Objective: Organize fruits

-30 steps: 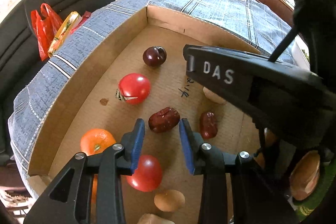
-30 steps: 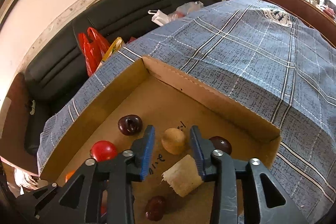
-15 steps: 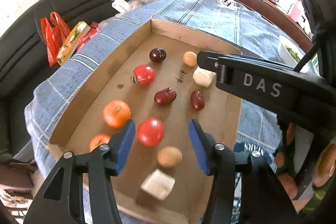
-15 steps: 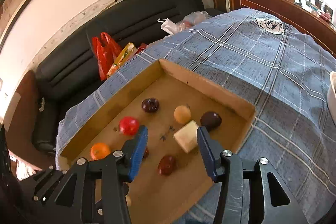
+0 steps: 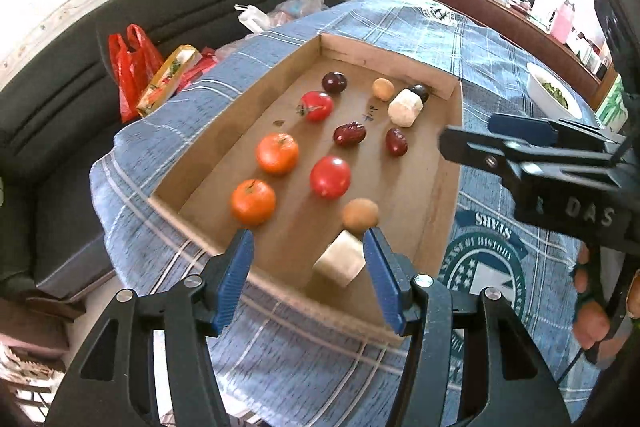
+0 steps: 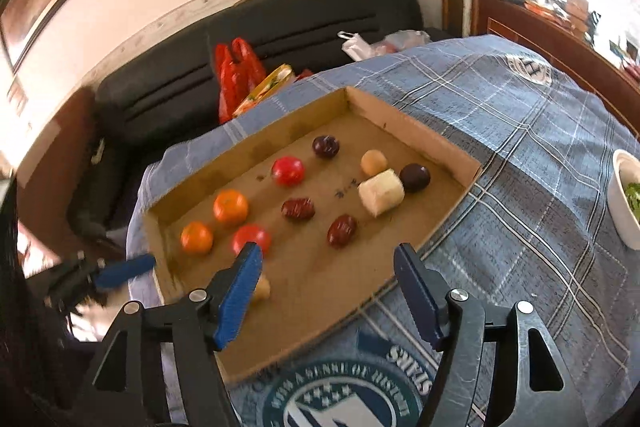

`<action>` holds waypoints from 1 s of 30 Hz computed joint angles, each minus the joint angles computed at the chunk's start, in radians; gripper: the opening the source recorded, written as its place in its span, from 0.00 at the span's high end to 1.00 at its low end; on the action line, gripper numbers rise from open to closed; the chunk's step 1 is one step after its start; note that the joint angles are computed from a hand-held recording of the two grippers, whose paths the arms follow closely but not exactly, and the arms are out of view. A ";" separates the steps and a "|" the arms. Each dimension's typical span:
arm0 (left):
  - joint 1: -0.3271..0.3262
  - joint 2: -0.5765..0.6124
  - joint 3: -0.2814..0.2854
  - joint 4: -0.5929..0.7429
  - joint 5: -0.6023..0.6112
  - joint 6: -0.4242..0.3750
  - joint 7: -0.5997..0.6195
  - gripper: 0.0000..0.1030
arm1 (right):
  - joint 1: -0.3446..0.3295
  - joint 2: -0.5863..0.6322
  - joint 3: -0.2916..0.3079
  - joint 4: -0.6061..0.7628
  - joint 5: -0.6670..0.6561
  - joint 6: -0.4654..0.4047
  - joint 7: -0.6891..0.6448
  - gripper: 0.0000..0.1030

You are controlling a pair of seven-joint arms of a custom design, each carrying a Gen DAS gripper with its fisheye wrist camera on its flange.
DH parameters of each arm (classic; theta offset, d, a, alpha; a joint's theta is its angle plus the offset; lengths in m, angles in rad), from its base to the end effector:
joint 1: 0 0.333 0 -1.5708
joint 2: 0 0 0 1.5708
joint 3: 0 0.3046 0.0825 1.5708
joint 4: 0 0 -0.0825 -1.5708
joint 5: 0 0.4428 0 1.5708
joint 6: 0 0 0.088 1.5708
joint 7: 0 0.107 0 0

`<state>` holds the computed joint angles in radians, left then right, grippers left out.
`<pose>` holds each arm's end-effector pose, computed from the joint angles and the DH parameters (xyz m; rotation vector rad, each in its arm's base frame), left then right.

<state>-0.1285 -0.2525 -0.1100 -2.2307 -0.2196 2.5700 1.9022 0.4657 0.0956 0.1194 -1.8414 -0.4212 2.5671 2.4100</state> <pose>0.5597 -0.1354 0.5080 -1.4709 2.2828 -0.7033 0.5711 0.3832 0.5115 -1.7909 1.7507 -0.4772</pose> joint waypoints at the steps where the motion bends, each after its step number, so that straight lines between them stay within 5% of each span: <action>1: 0.000 -0.012 0.001 -0.014 0.002 0.007 0.008 0.45 | 0.000 -0.013 0.003 -0.018 0.007 0.008 -0.019 0.31; 16: -0.012 -0.170 0.061 -0.154 -0.067 0.040 0.087 0.44 | 0.015 -0.095 0.052 -0.126 -0.056 0.060 -0.148 0.25; 18: -0.005 -0.187 0.058 -0.168 -0.056 0.048 0.079 0.35 | 0.023 -0.091 0.059 -0.124 -0.066 0.041 -0.179 0.25; 21: -0.005 -0.213 0.066 -0.193 -0.054 0.064 0.085 0.34 | 0.036 -0.084 0.066 -0.119 -0.092 0.020 -0.205 0.25; 30: -0.002 -0.254 0.081 -0.229 -0.035 0.071 0.092 0.34 | 0.050 -0.077 0.063 -0.132 -0.021 0.035 -0.280 0.25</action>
<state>-0.1302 -0.5060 -0.0286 -2.4595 -0.2549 2.6411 1.9945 0.5161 0.0186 0.1823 -1.9732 -0.4425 2.6022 2.1297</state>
